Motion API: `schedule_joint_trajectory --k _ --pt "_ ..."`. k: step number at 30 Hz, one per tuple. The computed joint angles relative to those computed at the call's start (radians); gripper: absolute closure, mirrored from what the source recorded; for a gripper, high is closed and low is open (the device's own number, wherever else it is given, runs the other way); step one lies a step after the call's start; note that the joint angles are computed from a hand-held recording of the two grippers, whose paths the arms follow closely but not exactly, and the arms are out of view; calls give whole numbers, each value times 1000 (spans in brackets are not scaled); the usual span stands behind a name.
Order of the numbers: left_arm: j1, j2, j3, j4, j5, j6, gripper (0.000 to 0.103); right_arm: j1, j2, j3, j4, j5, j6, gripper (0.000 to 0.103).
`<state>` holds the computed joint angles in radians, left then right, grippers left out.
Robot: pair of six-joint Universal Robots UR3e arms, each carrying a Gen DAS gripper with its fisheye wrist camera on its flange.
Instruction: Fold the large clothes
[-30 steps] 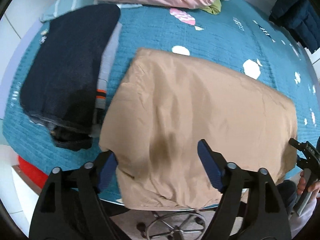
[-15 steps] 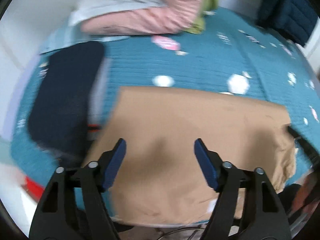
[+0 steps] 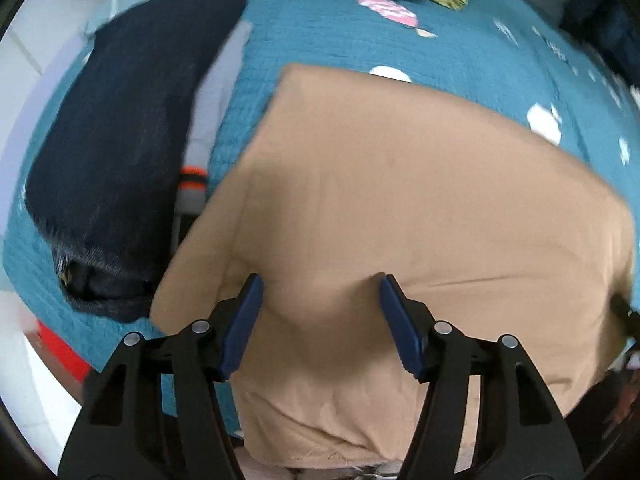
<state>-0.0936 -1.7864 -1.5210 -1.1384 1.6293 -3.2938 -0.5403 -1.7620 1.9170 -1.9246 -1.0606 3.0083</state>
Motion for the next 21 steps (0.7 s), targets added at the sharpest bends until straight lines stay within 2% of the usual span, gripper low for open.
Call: schedule_joint_trajectory --k 2,4,6,7,9,12,17,21 --pt "-30 -8 24 -14 63 -12 40 -45 -46 17 40 50 -32 91" --pt "-45 -1 42 -26 65 -9 38 -121 -86 36 118 135 -75 70" --pt "-47 8 53 -32 46 -12 30 -190 -129 64 181 201 -115 58" --pt "-53 16 55 -30 40 -12 28 -209 -136 73 188 211 -122 56" --pt "-66 29 61 -37 39 -8 25 -228 -148 71 217 213 -125 55" --pt "-84 26 102 -61 48 -6 18 -337 -194 107 355 290 -202 54" --pt "-115 4 150 -103 64 -17 14 -471 -247 90 549 325 -266 54" --pt "-134 -6 157 -120 81 -29 14 -505 -293 79 637 282 -309 54"
